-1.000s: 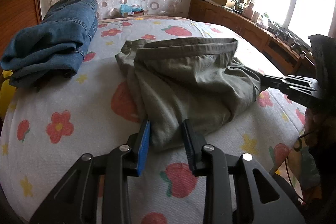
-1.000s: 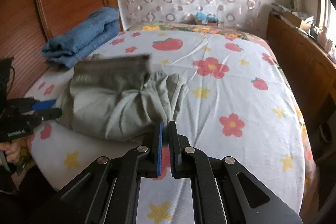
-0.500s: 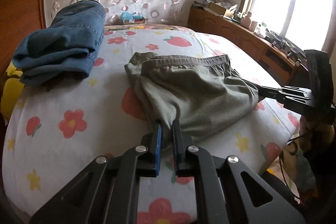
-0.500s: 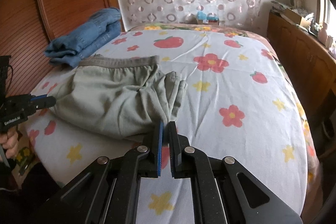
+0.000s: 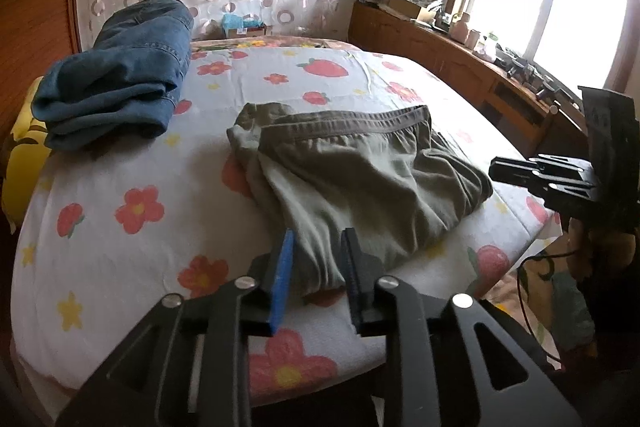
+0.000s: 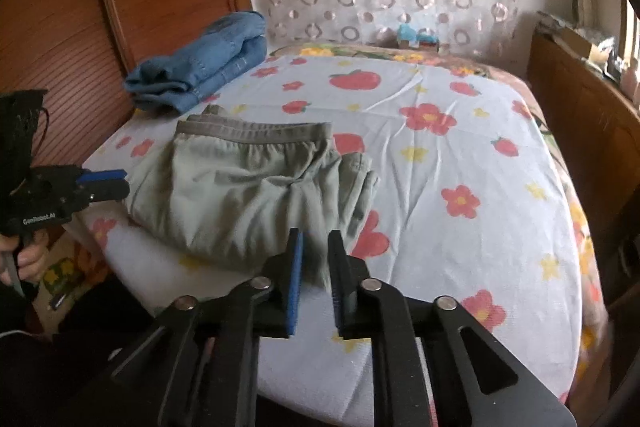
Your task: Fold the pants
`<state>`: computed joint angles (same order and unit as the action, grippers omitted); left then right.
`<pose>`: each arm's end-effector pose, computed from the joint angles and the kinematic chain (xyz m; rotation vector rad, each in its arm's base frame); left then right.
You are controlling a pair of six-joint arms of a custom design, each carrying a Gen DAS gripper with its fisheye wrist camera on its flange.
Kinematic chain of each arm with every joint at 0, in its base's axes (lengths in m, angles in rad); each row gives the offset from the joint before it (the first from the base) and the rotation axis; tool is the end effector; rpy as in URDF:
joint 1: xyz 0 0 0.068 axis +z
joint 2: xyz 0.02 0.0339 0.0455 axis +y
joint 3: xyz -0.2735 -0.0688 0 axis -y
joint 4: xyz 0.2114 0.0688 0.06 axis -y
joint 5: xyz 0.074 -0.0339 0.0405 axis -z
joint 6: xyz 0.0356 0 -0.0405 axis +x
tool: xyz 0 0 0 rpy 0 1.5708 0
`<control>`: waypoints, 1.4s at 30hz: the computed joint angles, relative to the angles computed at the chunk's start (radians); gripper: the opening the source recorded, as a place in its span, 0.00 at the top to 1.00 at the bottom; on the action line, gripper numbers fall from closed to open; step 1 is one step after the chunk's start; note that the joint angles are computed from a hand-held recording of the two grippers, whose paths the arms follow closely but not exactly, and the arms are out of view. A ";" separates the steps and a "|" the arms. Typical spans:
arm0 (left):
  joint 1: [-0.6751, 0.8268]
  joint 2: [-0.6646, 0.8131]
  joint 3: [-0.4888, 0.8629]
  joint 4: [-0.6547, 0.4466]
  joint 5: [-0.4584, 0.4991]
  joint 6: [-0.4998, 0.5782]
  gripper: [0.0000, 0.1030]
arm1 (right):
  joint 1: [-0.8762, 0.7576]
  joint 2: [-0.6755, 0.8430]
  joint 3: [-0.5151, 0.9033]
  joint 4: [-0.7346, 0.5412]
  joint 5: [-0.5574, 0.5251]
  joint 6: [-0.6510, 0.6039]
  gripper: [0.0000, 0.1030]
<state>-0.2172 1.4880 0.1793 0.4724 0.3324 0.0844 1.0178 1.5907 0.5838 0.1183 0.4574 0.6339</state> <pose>0.1755 -0.0506 0.1175 0.5120 2.3419 -0.4615 0.1478 0.2095 0.1581 -0.2573 2.3400 0.2420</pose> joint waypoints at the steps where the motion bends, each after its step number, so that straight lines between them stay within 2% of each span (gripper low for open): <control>1: 0.006 0.006 0.008 -0.001 0.001 0.000 0.76 | 0.002 -0.003 0.001 0.003 -0.003 -0.002 0.81; 3: 0.004 0.016 0.022 -0.004 -0.013 0.001 0.74 | 0.005 -0.006 0.007 -0.001 0.009 0.000 0.67; 5: -0.004 0.025 0.030 -0.001 -0.036 -0.002 0.74 | 0.002 -0.007 0.013 0.005 0.014 -0.017 0.46; 6: -0.004 0.038 0.043 0.002 -0.042 -0.007 0.74 | -0.003 -0.006 0.017 0.010 0.016 -0.028 0.44; 11: 0.011 0.092 0.100 -0.002 -0.023 -0.029 0.74 | -0.078 0.048 0.074 0.028 -0.036 -0.086 0.43; 19: -0.024 0.166 0.146 0.041 -0.069 -0.042 0.74 | -0.182 0.187 0.211 0.013 -0.128 -0.154 0.43; 27: -0.042 0.251 0.169 0.056 -0.094 -0.042 0.74 | -0.248 0.258 0.245 0.042 -0.221 -0.193 0.43; 33: -0.059 0.284 0.158 0.107 -0.117 -0.045 0.72 | -0.247 0.286 0.247 0.052 -0.206 -0.210 0.42; 37: -0.067 0.307 0.145 0.148 -0.140 -0.050 0.63 | -0.224 0.304 0.256 0.047 -0.171 -0.211 0.42; 42: -0.059 0.302 0.157 0.119 -0.136 -0.038 0.61 | -0.228 0.305 0.244 0.073 -0.187 -0.198 0.42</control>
